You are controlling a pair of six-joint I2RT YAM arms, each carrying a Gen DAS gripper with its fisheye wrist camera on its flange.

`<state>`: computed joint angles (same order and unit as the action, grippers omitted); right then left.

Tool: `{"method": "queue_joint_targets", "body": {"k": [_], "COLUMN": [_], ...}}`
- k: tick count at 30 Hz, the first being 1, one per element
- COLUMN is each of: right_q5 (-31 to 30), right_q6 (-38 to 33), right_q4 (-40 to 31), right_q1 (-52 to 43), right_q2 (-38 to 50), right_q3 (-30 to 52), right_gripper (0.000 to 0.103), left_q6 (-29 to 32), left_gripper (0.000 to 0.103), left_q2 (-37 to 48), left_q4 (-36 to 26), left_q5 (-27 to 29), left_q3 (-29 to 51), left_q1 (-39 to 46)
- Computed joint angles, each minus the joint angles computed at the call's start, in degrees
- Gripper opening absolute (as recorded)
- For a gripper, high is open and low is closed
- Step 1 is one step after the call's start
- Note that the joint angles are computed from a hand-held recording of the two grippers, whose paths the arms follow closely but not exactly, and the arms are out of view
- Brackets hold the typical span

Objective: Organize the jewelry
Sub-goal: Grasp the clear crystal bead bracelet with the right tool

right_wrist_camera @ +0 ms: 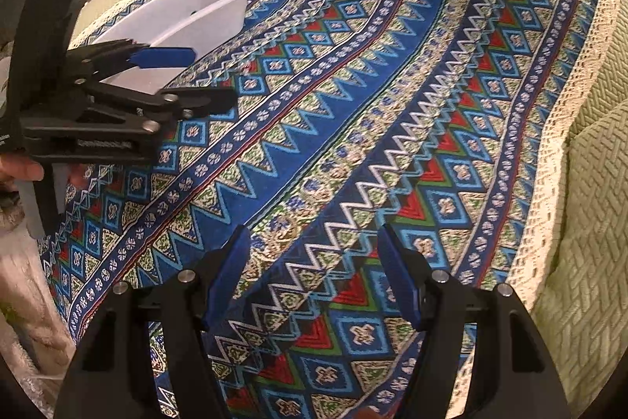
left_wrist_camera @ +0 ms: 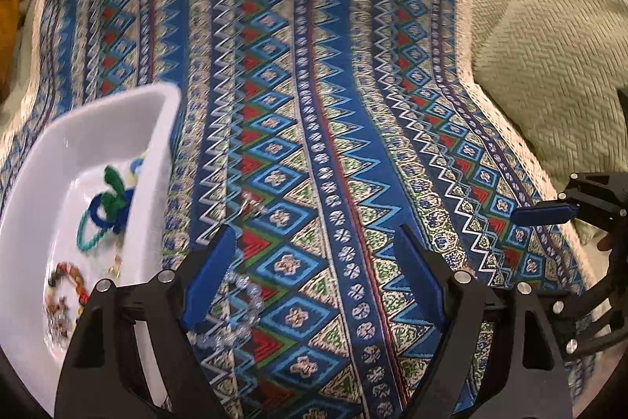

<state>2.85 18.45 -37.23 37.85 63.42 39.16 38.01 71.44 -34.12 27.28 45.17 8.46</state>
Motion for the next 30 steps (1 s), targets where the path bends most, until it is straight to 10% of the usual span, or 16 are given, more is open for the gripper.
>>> {"method": "queue_joint_targets", "body": {"k": [10, 30], "right_q5": [-1.83, -5.05], "right_q6": [2.35, 3.73], "right_q4": [3.60, 7.52], "right_q1": [0.03, -0.54], "right_q2": [-1.87, -2.63], "right_q3": [-4.36, -6.38], "right_gripper": [0.063, 0.058], "left_q6": [3.18, -5.23], "left_gripper": [0.085, 0.085], "left_q2": [-2.48, 18.33], "left_q4": [6.48, 4.86], "left_q5": [9.19, 0.35], "left_q3": [-4.44, 7.85], "left_q1": [0.38, -2.59]}}
